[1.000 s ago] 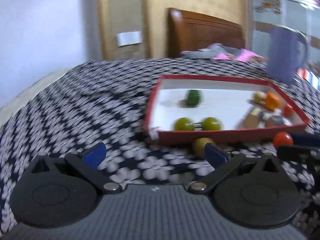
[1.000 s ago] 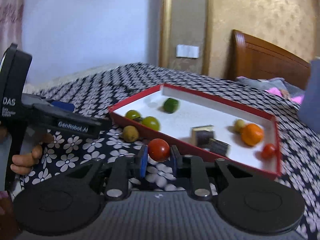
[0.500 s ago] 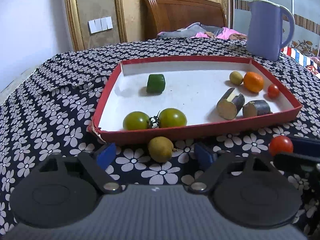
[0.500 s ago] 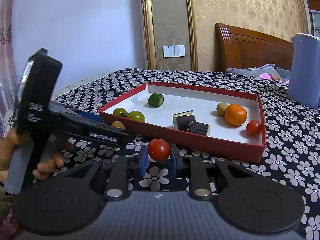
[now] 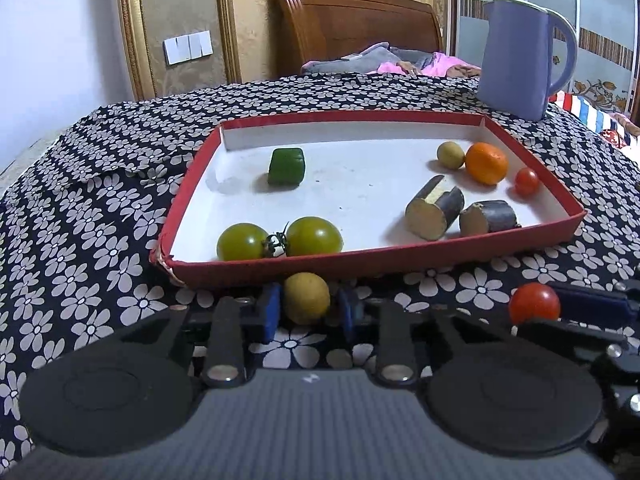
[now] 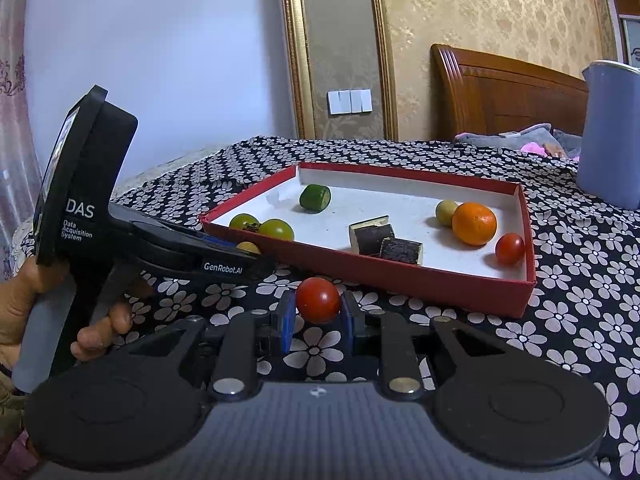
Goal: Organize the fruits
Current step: 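Grasp the yellow round fruit with the left tool while the right tool lifts the cherry tomato, then lower the cherry tomato into the tray and open the right tool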
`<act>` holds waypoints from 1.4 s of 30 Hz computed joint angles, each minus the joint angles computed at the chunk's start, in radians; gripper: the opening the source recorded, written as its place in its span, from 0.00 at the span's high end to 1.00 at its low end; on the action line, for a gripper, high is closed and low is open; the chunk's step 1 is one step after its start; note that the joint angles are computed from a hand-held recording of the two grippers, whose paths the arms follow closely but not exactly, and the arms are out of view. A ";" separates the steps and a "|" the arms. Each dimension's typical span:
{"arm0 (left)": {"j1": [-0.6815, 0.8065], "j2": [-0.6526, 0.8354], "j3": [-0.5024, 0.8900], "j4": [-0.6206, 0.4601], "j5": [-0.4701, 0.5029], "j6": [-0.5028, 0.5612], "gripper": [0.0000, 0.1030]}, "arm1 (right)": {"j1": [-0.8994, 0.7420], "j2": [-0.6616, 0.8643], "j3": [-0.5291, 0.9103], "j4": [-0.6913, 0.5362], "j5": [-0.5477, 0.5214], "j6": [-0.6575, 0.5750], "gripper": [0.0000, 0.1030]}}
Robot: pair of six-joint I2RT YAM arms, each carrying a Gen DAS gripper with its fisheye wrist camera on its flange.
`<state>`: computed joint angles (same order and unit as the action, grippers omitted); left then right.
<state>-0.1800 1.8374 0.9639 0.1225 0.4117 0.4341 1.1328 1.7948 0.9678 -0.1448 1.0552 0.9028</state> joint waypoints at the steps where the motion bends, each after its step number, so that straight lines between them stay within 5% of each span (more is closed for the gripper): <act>1: 0.002 -0.002 0.000 -0.004 0.002 0.000 0.73 | 0.001 -0.002 -0.001 -0.001 0.002 0.002 0.77; 11: 0.015 -0.055 -0.050 0.022 0.014 0.010 0.73 | -0.012 -0.032 0.019 -0.035 0.022 -0.050 0.77; 26: 0.043 -0.086 -0.077 0.037 0.035 0.008 0.75 | -0.249 -0.106 0.090 0.017 -0.091 -0.340 0.77; 42: 0.080 -0.094 -0.076 0.024 0.060 0.018 0.79 | -0.509 0.016 0.205 -0.031 -0.229 -0.293 0.77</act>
